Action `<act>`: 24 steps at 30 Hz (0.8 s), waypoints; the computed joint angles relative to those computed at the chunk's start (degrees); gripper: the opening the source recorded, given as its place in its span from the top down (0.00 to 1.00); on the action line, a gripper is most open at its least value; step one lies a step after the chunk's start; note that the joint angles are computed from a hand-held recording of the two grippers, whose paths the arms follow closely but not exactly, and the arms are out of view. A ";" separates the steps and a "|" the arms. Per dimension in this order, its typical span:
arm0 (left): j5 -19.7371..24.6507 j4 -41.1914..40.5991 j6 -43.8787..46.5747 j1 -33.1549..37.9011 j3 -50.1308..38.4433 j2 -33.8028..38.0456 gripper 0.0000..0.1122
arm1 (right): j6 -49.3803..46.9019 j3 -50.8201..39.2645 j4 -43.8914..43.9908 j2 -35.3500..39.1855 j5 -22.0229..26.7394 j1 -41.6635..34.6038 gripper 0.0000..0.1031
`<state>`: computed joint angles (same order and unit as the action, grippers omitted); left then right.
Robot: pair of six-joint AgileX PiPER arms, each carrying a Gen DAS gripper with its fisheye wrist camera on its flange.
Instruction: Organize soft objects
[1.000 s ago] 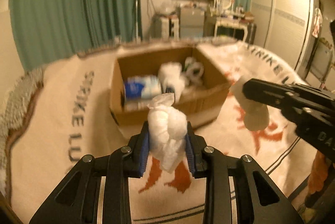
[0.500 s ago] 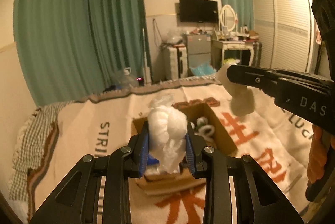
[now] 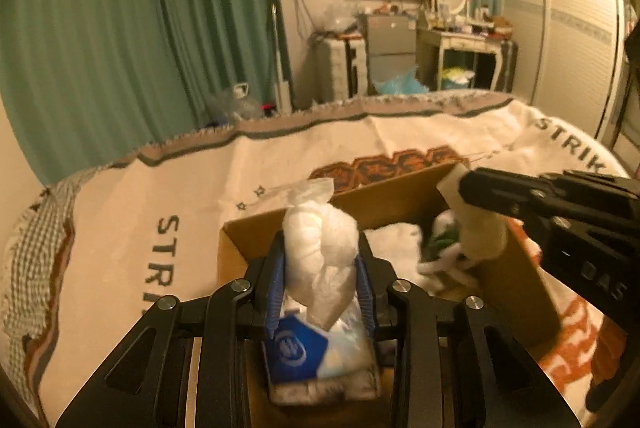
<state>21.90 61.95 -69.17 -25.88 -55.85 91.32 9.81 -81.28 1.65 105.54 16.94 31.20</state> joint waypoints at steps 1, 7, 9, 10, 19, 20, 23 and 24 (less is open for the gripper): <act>-0.02 3.06 -2.86 0.00 -0.16 0.92 0.72 | -1.94 -0.42 2.03 1.00 -0.41 -0.50 0.95; 2.01 3.17 -3.39 -0.47 -2.46 3.98 0.32 | -4.30 -3.71 5.30 4.90 -0.95 -1.85 0.94; 2.28 6.52 -6.97 -0.40 -1.75 2.80 0.30 | -1.46 -4.32 2.75 5.05 -0.45 -1.58 0.87; 3.57 5.90 -6.40 -0.88 -1.53 1.89 0.30 | 1.91 -4.38 -0.30 4.65 -0.14 -1.11 0.81; 15.54 -2.38 1.62 -7.11 -0.16 -13.73 0.30 | 19.89 -2.09 -18.86 -8.92 7.44 3.65 0.62; 18.74 -2.31 1.97 -9.41 -0.50 -16.63 0.30 | 22.63 -1.85 -22.01 -11.43 8.92 4.85 0.62; 28.36 0.36 1.14 -17.46 -1.81 -23.71 0.29 | 27.65 -1.66 -28.15 -18.36 13.54 8.45 0.59; 32.23 1.93 0.37 -21.00 -2.45 -25.78 0.21 | 29.92 -1.58 -31.14 -21.22 15.65 10.47 0.57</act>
<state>54.13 63.88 -68.81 -46.88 -58.30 65.55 39.74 -82.87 -29.49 84.32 32.59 41.67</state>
